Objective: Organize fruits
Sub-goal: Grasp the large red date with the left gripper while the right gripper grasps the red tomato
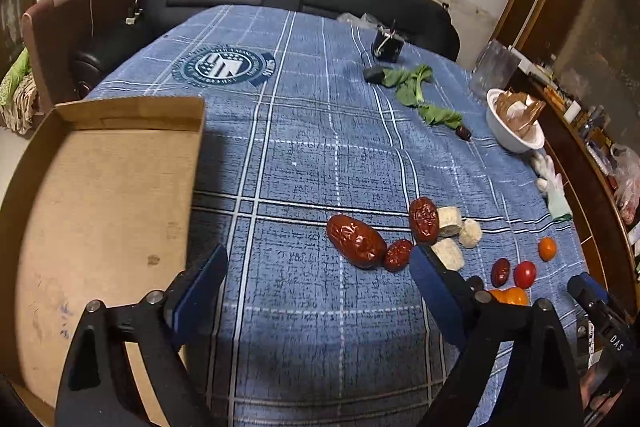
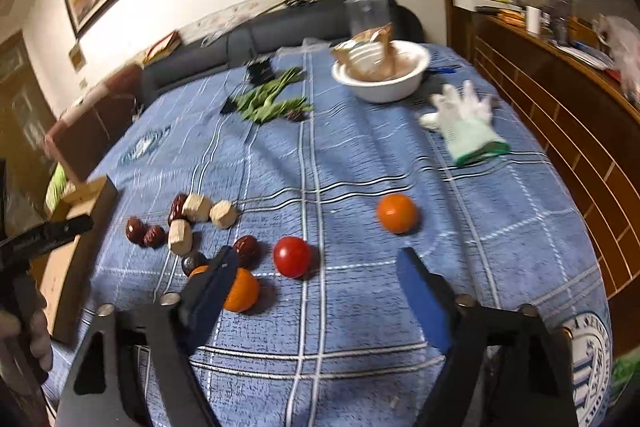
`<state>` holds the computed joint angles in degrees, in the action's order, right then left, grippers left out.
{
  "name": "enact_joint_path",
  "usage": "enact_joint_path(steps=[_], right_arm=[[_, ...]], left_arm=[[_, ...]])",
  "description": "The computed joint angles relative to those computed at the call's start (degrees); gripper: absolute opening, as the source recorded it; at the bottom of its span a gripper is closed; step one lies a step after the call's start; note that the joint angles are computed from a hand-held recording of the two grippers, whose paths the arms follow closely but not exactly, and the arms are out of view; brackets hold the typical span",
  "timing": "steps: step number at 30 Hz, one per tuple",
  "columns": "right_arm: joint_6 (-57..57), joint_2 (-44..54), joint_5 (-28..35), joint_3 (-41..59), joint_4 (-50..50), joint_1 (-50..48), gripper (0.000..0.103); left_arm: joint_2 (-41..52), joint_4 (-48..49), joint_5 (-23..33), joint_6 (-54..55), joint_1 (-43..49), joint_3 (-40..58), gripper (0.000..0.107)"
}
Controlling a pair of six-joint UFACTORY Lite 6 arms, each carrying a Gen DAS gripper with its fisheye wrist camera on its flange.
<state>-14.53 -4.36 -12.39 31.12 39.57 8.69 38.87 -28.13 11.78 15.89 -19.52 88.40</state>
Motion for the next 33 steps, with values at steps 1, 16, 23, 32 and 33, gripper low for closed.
enact_joint_path(steps=[1, 16, 23, 32, 33], right_arm=[[-1.3, 1.3, 0.0, 1.2, 1.3, 0.4, 0.079], [4.9, 13.1, 0.6, 9.5, -5.2, -0.7, 0.078], [1.3, 17.9, 1.0, 13.6, -2.0, 0.0, 0.068], [-0.6, 24.6, 2.5, 18.7, 0.0, 0.1, 0.044], [-0.4, 24.8, 2.6, 18.8, -0.1, 0.1, 0.044]], left_arm=[[1.0, 1.8, 0.2, -1.6, -0.2, 1.2, 0.091], [12.6, 4.1, 7.3, -2.7, -0.5, 15.6, 0.075], [17.5, 6.7, 9.8, -5.5, -1.5, 21.6, 0.075], [19.8, 10.9, 9.1, -7.8, -2.5, 23.7, 0.071], [19.7, 11.0, 9.0, -7.8, -2.4, 23.7, 0.070]])
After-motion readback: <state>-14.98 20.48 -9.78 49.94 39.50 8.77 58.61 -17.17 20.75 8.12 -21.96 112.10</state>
